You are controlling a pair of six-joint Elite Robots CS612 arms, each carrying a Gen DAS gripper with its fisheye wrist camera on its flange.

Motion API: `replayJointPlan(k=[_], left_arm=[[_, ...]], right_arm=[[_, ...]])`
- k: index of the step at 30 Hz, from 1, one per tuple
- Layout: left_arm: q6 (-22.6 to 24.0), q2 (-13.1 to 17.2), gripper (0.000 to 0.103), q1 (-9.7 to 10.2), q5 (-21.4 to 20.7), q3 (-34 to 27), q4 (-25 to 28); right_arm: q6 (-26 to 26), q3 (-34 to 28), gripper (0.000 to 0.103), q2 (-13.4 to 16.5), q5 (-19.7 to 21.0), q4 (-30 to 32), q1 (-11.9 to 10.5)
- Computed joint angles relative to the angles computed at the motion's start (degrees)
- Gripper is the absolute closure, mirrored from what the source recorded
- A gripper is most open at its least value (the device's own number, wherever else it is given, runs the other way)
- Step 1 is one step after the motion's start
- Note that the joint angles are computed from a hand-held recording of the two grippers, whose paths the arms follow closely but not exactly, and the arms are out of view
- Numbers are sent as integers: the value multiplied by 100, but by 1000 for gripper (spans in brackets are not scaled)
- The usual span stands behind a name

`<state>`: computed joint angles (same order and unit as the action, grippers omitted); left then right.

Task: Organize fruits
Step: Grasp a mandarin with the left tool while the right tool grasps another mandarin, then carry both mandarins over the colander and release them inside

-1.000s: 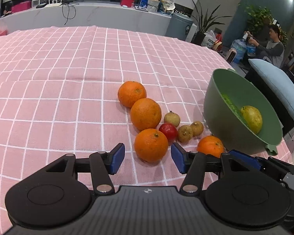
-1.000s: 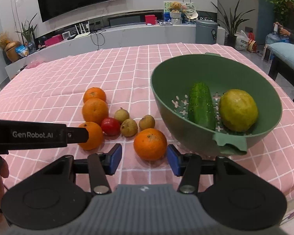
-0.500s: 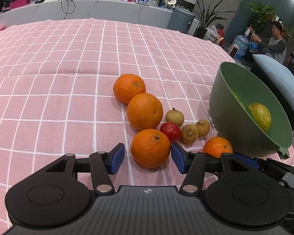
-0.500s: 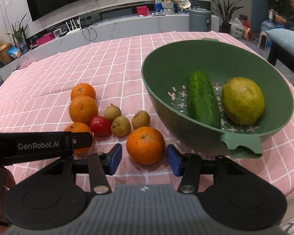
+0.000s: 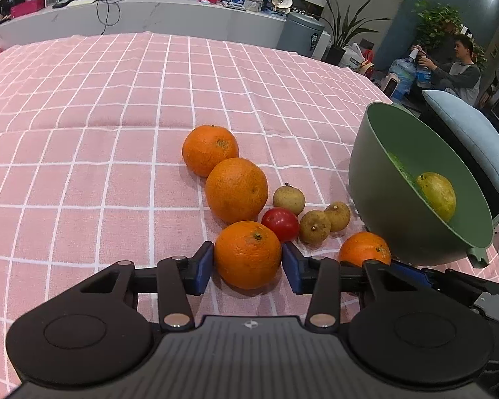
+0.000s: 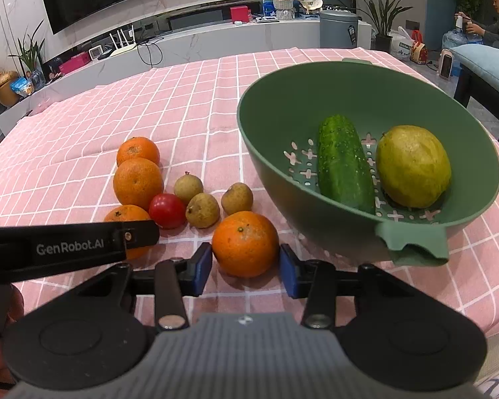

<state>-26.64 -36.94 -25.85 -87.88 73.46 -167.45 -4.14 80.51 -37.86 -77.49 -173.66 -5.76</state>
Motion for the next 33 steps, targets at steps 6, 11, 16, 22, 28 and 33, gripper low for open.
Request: replayJointPlan(k=[6, 11, 16, 22, 28, 33], left_arm=[[-199, -118, 54, -22, 110, 146, 7], [-225, -282, 54, -70, 362, 293, -16], [-410, -453, 54, -100, 539, 370, 139], [-247, -594, 54, -177, 792, 268, 478], [332, -601, 54, -215, 704, -125, 1046], [855, -496, 54, -261, 555, -563, 1478]], right_arm=[[-228, 69, 64, -47, 159, 20, -12], [-470, 169, 65, -135, 407, -20, -45], [-700, 303, 65, -275, 698, -72, -91], [-1129, 419, 65, -462, 1007, -252, -135], [-1895, 255, 65, -592, 1022, 260, -178], [-2522, 14, 65, -647, 1068, 792, -280]])
